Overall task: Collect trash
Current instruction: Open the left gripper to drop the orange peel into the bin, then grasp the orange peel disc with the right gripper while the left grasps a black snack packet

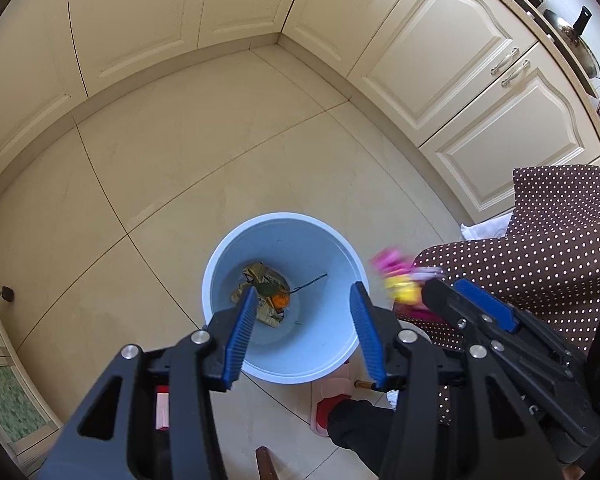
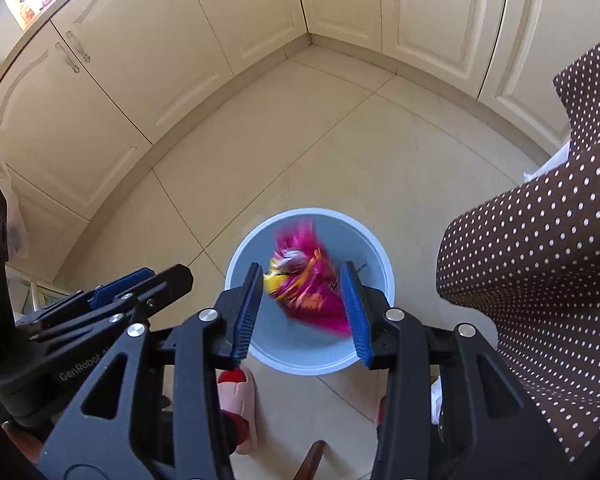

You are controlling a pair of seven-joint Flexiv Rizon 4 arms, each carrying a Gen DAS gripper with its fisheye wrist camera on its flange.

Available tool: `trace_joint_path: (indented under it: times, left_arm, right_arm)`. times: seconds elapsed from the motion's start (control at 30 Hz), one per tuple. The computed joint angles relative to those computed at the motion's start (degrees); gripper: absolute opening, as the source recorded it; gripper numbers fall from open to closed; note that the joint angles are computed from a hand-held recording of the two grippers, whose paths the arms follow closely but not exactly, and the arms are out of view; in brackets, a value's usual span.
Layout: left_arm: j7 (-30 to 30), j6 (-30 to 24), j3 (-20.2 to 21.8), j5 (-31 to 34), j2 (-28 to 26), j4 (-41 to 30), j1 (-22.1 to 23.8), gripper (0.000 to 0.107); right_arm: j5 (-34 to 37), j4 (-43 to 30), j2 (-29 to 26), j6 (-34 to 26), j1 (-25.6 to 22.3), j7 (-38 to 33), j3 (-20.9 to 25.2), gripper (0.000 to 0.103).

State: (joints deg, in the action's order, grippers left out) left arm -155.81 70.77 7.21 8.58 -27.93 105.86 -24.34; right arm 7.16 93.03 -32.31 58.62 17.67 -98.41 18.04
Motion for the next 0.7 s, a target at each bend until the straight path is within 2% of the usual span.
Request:
trace_joint_path:
  times: [0.23, 0.4, 0.57, 0.7]
  left_arm:
    - [-0.8, -0.6, 0.6, 1.4, 1.4, 0.0, -0.9, 0.048]
    - [-4.1, -2.4, 2.0, 5.8, 4.2, -1.5, -3.3, 0.048]
    - [-7.8, -9.5, 1.6, 14.1, 7.6, -6.9, -6.3, 0.049]
    - [-10.1, -15.1, -0.5, 20.8, 9.4, -13.7, -8.5, 0.055]
  right_arm:
    - [0.5, 0.2, 0.9, -0.8, -0.4, -0.2, 0.0, 0.040]
    - [1.9, 2.1, 4.6, 0.1, -2.2, -2.3, 0.3, 0.040]
    - [5.9, 4.4, 10.8, 1.7, -5.2, -6.3, 0.9, 0.040]
    - [12.5, 5.4, 17.2, 1.7, -8.6, -12.1, 1.0, 0.041]
